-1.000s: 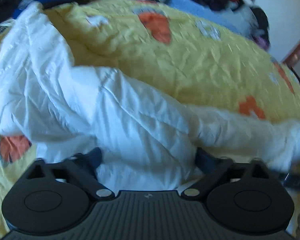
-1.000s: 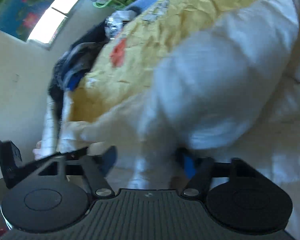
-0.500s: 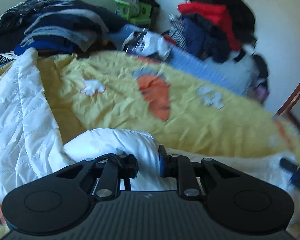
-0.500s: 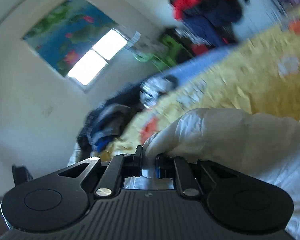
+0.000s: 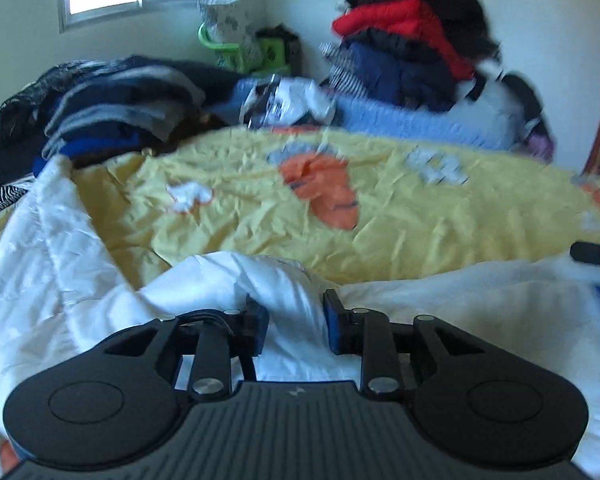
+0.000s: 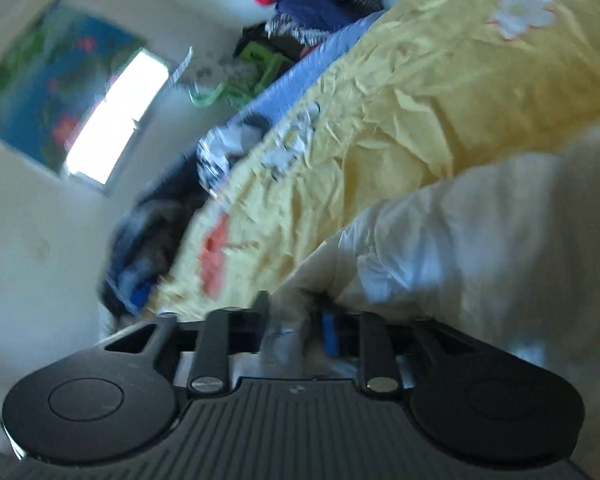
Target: Fold small clothes
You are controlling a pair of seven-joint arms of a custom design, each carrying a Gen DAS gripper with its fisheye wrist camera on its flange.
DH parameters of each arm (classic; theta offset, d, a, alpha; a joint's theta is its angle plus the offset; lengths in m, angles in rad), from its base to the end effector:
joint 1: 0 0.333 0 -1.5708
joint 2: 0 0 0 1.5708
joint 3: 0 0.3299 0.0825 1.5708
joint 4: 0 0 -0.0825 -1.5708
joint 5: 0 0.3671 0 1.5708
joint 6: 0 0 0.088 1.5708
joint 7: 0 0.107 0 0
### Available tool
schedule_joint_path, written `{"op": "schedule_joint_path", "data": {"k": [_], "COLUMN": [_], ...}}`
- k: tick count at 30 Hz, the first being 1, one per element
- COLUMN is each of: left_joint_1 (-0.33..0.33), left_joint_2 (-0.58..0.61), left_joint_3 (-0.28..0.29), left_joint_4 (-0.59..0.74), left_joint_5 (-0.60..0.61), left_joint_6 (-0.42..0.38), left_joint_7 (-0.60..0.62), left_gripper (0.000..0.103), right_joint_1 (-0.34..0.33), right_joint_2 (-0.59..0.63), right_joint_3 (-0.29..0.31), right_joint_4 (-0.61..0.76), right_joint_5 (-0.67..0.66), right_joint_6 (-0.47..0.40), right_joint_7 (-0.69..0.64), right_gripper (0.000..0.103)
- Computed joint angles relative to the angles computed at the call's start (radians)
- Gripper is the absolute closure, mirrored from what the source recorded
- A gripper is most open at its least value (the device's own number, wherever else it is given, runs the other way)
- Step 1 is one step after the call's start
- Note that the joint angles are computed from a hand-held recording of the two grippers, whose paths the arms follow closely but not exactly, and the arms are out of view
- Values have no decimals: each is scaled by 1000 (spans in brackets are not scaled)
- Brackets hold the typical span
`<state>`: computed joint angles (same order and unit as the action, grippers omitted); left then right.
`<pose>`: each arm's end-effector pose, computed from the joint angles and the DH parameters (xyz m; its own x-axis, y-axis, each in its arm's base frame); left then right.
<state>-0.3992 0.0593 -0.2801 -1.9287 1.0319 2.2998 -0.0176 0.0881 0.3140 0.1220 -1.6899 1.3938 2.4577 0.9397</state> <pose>0.4735 -0.3547 0.5197 0.2902 -0.9563 0.0352 -0.5945 -0.2090 -0.7764 0.6609 0.1304 0.4854 0.1534 -0.5418 -0.8264 -0.8434 0.3639 -0.3952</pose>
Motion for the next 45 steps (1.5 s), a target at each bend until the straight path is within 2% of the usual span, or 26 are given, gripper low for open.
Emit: {"op": "schedule_joint_path", "data": {"k": [1,2,3,4,5,6,7,8,10,13,18,21,24,27,30,33,35,37,39,43,45], "left_joint_1": [-7,-15,-27,-34,-41,-52,-60,-68,-86,-119,-152,-162,-172,-172,-184,-194,-195,-198,-201,-208,-209], "left_joint_2": [-39,-68,-106,-138,-165,-189,-201,-207,-178,-115,-74,-23,-6,-5,-38,-107,-140,-159,-166,-168,-165], "left_joint_3": [-5,-16,-35,-53,-74,-104,-127,-141,-154,-159,-134,-122,-105,-94,-105,-124,-139,-159,-173,-181,-180], "left_joint_4": [-30,-48,-72,-94,-113,-133,-147,-164,-147,-109,-110,-104,-111,-114,-118,-157,-171,-173,-168,-156,-148], "left_joint_5": [29,57,89,120,152,200,241,276,254,181,88,-19,-22,-36,-73,-74,-74,-64,-57,-75,-78], "left_joint_6": [5,-13,-43,-58,-78,-115,-130,-111,-92,-89,-7,27,34,40,1,-6,-31,-88,-134,-182,-185], "left_joint_7": [-31,-49,-69,-93,-119,-177,-230,-260,-210,-126,-75,7,-26,-24,-5,-29,-43,-71,-85,-67,-53], "left_gripper": [68,66,57,42,32,18,13,13,13,13,13,13,12,12,13,13,12,12,12,12,12], "right_joint_1": [-20,-37,-44,-42,-34,-24,-16,-7,18,55,86,92,93,96,104,112,123,135,143,142,139], "right_joint_2": [-40,-88,-132,-172,-229,-278,-313,-339,-374,-382,-368,-375,-366,-389,-453,-531,-571,-583,-577,-543,-549], "right_joint_3": [5,3,-8,-24,-38,-52,-66,-81,-103,-114,-109,-111,-116,-113,-115,-138,-149,-155,-151,-140,-148], "right_joint_4": [-42,-91,-135,-173,-229,-279,-317,-345,-386,-400,-426,-471,-491,-503,-537,-584,-605,-606,-600,-621,-661], "right_joint_5": [55,112,136,130,107,90,88,94,120,144,43,9,39,6,-25,10,34,31,8,-13,37], "right_joint_6": [-18,-48,-87,-117,-129,-146,-188,-235,-309,-349,-298,-248,-243,-225,-201,-235,-267,-306,-327,-287,-271], "right_joint_7": [-40,-110,-160,-189,-218,-245,-273,-292,-297,-246,-144,-86,-141,-121,-73,-121,-155,-151,-135,-49,-91], "right_gripper": [36,32,33,34,34,34,34,33,33,28,26,25,34,32,26,22,10,3,5,6,15]}}
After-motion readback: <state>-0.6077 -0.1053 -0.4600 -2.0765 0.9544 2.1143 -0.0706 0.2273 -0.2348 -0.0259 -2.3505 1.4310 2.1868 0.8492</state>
